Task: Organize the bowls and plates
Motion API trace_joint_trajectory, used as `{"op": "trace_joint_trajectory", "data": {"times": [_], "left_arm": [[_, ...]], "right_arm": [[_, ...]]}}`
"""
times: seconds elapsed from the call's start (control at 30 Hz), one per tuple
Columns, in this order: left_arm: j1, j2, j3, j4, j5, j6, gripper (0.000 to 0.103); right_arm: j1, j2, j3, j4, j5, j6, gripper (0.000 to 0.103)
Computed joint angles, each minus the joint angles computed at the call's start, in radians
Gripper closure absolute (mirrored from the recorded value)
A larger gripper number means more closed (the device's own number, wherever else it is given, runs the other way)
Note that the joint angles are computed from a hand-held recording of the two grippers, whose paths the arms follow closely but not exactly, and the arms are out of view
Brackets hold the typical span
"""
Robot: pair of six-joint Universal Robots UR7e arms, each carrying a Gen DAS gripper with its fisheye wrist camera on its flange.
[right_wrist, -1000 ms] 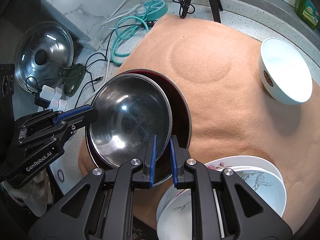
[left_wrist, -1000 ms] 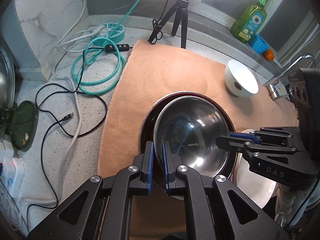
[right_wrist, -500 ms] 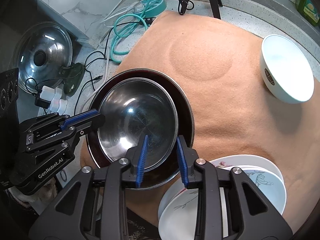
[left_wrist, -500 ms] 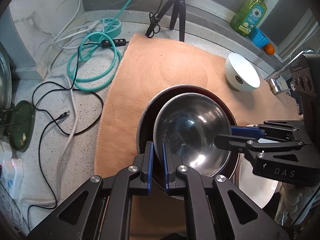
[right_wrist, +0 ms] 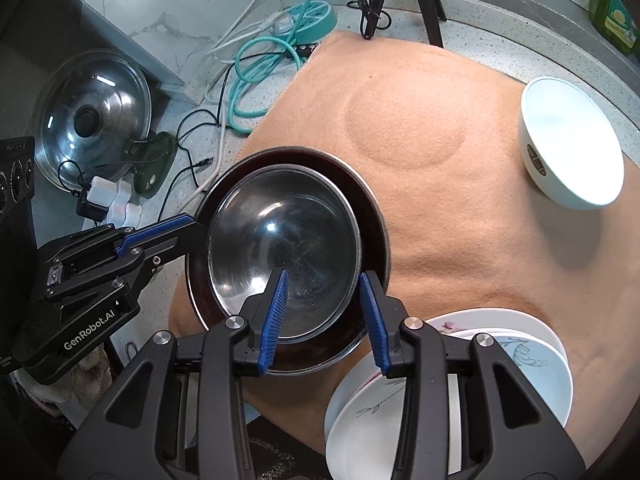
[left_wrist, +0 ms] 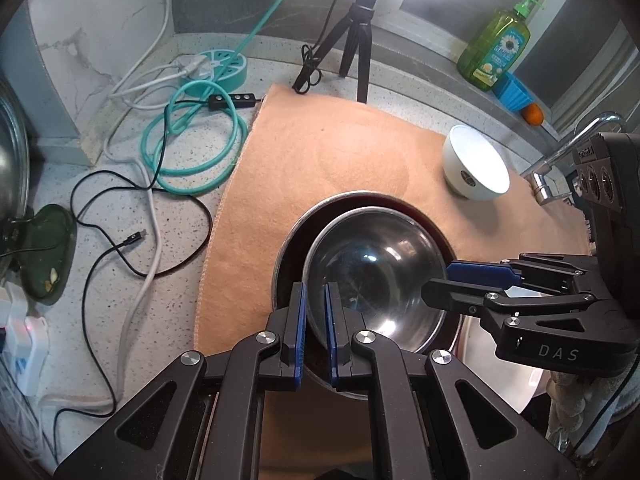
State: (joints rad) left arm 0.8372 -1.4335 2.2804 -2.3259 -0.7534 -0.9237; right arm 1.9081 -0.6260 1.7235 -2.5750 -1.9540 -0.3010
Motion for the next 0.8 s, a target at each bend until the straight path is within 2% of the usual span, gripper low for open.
{"op": "trace_joint_trajectory", "data": {"times": [0.27, 0.43, 0.67, 0.8], "left_arm": [[-0.018, 0.009, -0.018, -0.039, 0.006, 0.036, 0.096], [-0.016, 0.031, -0.035, -0.108, -0.007, 0.086, 0.096], [0.024, 0.126, -0.096, -0.275, -0.089, 0.192, 0.095], [0.036, 0.200, -0.160, -0.329, -0.106, 0.248, 0.095]], "right_arm": [[-0.005, -0.034, 0.021, -0.037, 0.003, -0.011, 0.064], [-0.023, -0.079, 0.042, -0.064, 0.040, -0.017, 0.064], [-0.057, -0.146, 0.047, -0.128, 0.062, -0.021, 0.064], [-0.079, -0.164, 0.023, -0.158, 0.050, -0.018, 0.064]]}}
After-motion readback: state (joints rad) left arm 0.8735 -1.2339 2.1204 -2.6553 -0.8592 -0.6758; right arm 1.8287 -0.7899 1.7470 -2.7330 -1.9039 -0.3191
